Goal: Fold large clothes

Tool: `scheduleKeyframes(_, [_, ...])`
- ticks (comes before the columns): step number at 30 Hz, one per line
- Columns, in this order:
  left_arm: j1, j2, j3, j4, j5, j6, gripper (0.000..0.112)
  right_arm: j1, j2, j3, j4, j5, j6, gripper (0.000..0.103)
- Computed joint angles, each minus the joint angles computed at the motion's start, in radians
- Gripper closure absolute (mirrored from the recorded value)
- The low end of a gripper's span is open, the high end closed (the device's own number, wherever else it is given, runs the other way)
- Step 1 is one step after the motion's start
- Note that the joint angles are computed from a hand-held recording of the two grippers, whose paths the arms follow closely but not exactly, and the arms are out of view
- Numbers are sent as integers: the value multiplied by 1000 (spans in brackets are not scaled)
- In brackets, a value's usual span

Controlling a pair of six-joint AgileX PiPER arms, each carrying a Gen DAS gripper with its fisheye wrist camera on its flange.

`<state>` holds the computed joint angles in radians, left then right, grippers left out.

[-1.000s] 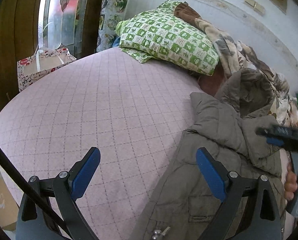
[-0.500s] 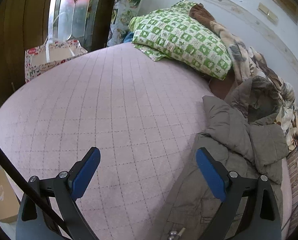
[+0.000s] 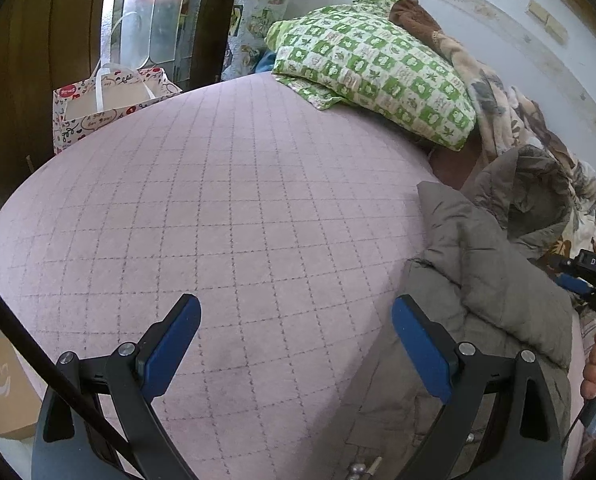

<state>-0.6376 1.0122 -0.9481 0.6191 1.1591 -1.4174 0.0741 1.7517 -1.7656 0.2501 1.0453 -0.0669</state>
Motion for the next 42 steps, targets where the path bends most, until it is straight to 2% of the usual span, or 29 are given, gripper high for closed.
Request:
scheduleKeyframes(2, [16,-9,7,-11,-11,6,16,68,-26,35,-142,-56,64,47])
scheduleKeyframes(3, [25,-11,9,-18,-18,11,16,88,-34,52,-166,-71,65,42])
scheduleKeyframes(7, [47,-7,10,-42,-43,30,16,128,-61,130,-92,-80,-34,30])
scheduleKeyframes(10, [44,-2,11,-49,-51,34,16,228,-63,193,-162,-121,-17,25])
scheduleKeyframes(14, [20,4,8,-26,-34,17,16,332,-8,210,-307,-166,106,23])
scheduleKeyframes(15, [23,4,9,-27,-34,18,16,360,13,203,-391,-158,162,25])
scheduleKeyframes(16, [26,3,11,-29,-36,20,16,374,30,192,-440,-139,180,48])
scheduleKeyframes(17, [34,-1,14,-36,-42,24,16,382,34,193,-448,-133,197,63])
scheduleKeyframes(19, [53,-5,20,-50,-58,35,16,362,1,207,-402,-146,194,83])
scheduleKeyframes(22, [62,6,20,-52,-68,38,16,354,-31,178,-383,-148,208,88])
scheduleKeyframes(24, [51,23,14,-44,-66,37,16,357,2,85,-377,-125,232,89])
scheduleKeyframes(28, [33,57,-1,-34,-61,44,16,364,204,-193,-373,-7,269,90])
scheduleKeyframes(30, [24,69,-9,-23,-53,42,16,377,287,-274,-396,32,309,90])
scheduleKeyframes(32, [4,83,-18,4,-30,23,16,369,365,-342,-369,68,300,88])
scheduleKeyframes(33, [0,85,-20,7,-26,20,16,366,400,-375,-359,95,280,81])
scheduleKeyframes(35, [-2,92,-24,2,-28,24,16,370,390,-348,-377,70,263,80])
scheduleKeyframes(36, [-5,95,-27,1,-26,26,16,364,370,-333,-357,65,247,77])
scheduleKeyframes(38, [-20,101,-33,4,-19,29,16,336,299,-267,-285,39,213,62])
scheduleKeyframes(39, [-31,104,-36,5,-15,29,16,327,244,-200,-279,-3,215,50])
scheduleKeyframes(41, [-54,104,-40,6,-7,22,16,306,113,-50,-297,-93,223,46])
scheduleKeyframes(42, [-67,101,-39,8,-3,16,16,293,65,1,-316,-105,223,46])
